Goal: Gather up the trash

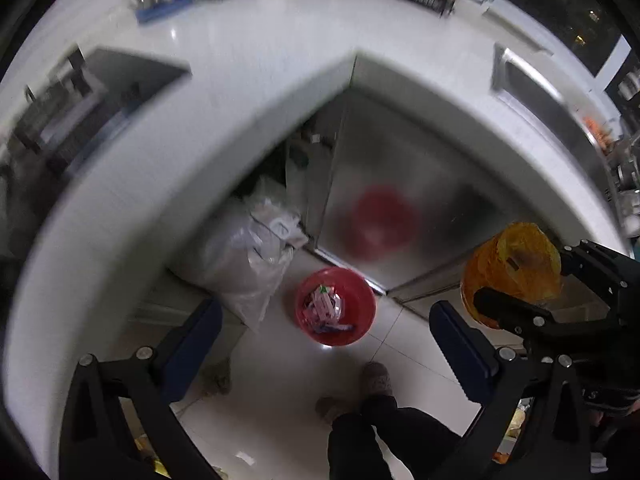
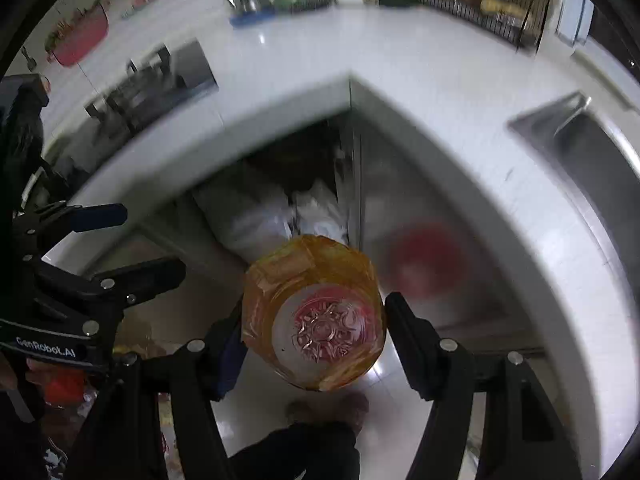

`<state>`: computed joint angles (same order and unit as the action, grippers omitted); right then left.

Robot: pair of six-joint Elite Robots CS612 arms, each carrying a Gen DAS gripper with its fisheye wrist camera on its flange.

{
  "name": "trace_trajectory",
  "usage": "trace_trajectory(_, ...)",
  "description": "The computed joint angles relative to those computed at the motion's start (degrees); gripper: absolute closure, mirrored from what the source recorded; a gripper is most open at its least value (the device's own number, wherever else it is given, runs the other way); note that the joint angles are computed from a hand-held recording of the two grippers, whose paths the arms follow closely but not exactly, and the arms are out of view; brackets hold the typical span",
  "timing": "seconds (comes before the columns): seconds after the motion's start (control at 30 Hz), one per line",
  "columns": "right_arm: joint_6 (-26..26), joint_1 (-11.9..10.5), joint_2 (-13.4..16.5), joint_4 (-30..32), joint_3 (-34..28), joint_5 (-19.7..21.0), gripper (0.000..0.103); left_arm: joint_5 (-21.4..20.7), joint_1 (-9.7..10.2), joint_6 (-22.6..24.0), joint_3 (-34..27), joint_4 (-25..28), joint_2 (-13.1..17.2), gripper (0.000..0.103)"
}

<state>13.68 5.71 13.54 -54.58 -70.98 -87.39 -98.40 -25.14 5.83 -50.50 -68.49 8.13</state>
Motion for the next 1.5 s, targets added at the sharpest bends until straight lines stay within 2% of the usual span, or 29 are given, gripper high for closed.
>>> trace_trajectory(0.2, -2.08, -0.91, 7.53, -1.51, -2.64, 1.24, 0.040, 0.03, 0.13, -2.28, -1.83, -2.32, 7.08, 0.000)
trace_trajectory(0.3, -4.38, -1.38, 11.86, -3.83, -3.51, 1.66, 0.040, 1.72, 0.02, -3.37, -1.45, -5.15, 10.42, 0.000)
trace_trajectory(0.4, -6.32, -2.03, 15.71, -6.10, -3.22, 3.78, 0.040, 2.45, 0.00, -3.60, -0.84, -7.77, 13.17, 0.000)
trace_trajectory(0.57, -11.06, -1.88, 19.23, -11.19, -0.19, 3.81, 0.040, 3.44, 0.31, -4.25, 0.81, -11.24, 16.03, 0.000)
trace_trajectory(0.67, -13.02, -1.60, 19.84, -13.04, 2.29, 4.61, 0.039, 4.44, 0.44, -4.45, 1.03, -11.39, 16.63, 0.000)
trace_trajectory(0.7, -13.13, -1.65, 20.25, -12.80, 1.92, 5.09, 0.033, 4.72, 0.48, -4.70, 0.72, -10.99, 16.77, 0.000)
trace_trajectory(0.73, -13.35, -1.59, 20.24, -13.00, 2.33, 5.50, 0.019, 5.26, 0.52, -4.90, 0.49, -10.42, 16.78, 0.000)
trace_trajectory(0.8, -14.15, -1.22, 20.48, -13.18, 1.24, 4.19, 0.007, 5.50, 0.62, -4.45, -0.30, -8.83, 16.59, 0.000)
trace_trajectory(0.9, -16.49, -0.66, 19.58, -12.70, 0.66, 2.54, 0.002, 4.96, 0.74, -5.14, -2.04, -6.39, 15.82, 0.000)
trace_trajectory(1.0, -16.68, -0.52, 18.08, -10.37, -0.71, 1.85, 0.001, 5.20, 0.65, -5.53, -3.43, -3.88, 14.37, 0.000)
trace_trajectory(1.07, -15.98, -0.42, 16.95, -9.35, -1.39, 1.18, 0.001, 3.89, 0.78, -6.70, -4.03, -2.35, 12.94, 0.000)
trace_trajectory(1.23, -14.28, -0.59, 11.27, -5.56, -1.86, 0.53, 0.001, 3.35, 0.45, -8.08, -4.88, -0.35, 8.09, 0.000)
trace_trajectory(1.5, -11.03, -1.01, 1.36, -2.97, -0.92, -2.17, 0.001, 3.26, -0.73, -7.33, -5.50, -1.08, 0.73, 0.000)
